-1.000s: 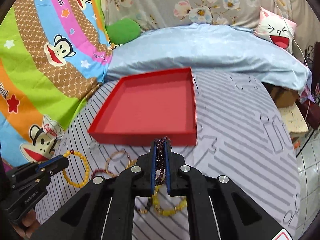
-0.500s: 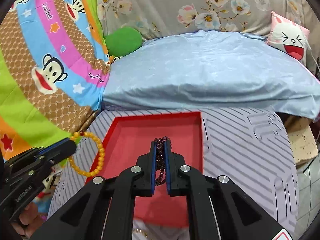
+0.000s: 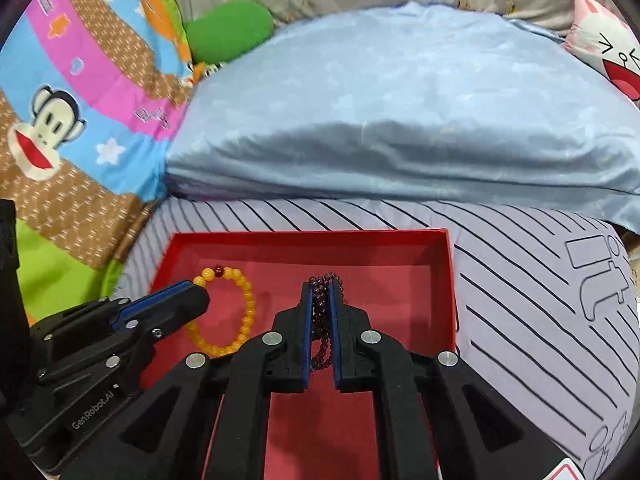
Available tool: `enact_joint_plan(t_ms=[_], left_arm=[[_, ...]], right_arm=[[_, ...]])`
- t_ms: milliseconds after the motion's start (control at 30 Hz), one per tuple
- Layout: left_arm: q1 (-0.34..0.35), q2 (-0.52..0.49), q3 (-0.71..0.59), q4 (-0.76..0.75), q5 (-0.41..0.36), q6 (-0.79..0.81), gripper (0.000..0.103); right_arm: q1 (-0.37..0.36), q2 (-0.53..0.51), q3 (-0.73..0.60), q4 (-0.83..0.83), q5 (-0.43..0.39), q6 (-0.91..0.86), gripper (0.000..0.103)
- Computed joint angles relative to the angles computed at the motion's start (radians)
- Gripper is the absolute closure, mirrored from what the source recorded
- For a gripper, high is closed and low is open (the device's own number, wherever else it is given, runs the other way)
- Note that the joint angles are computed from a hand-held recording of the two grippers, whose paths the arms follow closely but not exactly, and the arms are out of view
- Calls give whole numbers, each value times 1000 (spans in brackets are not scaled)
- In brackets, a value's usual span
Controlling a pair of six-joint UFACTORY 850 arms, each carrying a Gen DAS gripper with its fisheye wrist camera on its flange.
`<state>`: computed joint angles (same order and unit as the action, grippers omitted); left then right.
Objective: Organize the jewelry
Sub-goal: 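Open both tools to drop the bracelets into the red tray, then move both open tools back from the tray to the jewelry pile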
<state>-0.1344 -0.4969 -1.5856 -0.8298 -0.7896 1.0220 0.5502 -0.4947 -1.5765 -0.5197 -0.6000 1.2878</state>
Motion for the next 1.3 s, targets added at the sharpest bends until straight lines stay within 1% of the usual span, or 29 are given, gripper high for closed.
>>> enact_joint_plan(t_ms=[67, 233, 367, 467, 500, 533, 567, 633, 667, 700, 733, 900, 1000, 1133, 1300], left_arm=[[-2, -24, -20, 29, -1, -20, 96], [-8, -56, -47, 94, 28, -76, 95], [-10, -72, -61, 133, 51, -117, 95], [-16, -65, -48, 154, 88, -131, 95], [-15, -64, -46, 156, 93, -136, 92], [-16, -63, -45, 161, 101, -141, 85], [-17, -63, -43, 166, 110, -148, 80], [-18, -54, -31, 166, 143, -153, 64], [-20, -52, -29, 171, 156, -160, 61], [-21, -48, -23, 172, 171, -162, 56], [-22, -42, -16, 175, 189, -167, 54], [-22, -23, 0, 167, 212, -151, 54], [-17, 11, 32, 136, 225, -114, 54], [-6, 89, 109, 80, 254, -42, 54], [31, 194, 207, -18, 223, 51, 54]], right_arm=[[-11, -20, -17, 35, -17, -28, 95], [-25, -44, -29, 76, -37, -52, 94], [-21, -57, -46, 52, -66, -42, 94], [-15, -60, -52, 18, -84, -19, 93], [-13, -61, -53, 8, -90, -13, 91], [-12, -59, -50, 3, -90, -8, 90], [-12, -56, -46, -4, -88, 0, 88], [-9, -50, -40, -25, -88, 21, 77], [-5, -48, -38, -44, -92, 37, 74], [-3, -45, -35, -57, -94, 46, 73], [-2, -42, -33, -65, -94, 52, 73], [7, -9, 5, -100, -77, 93, 73], [21, 26, 36, -136, -79, 133, 73], [60, 87, 82, -203, -103, 195, 73], [127, 158, 132, -269, -148, 273, 72]])
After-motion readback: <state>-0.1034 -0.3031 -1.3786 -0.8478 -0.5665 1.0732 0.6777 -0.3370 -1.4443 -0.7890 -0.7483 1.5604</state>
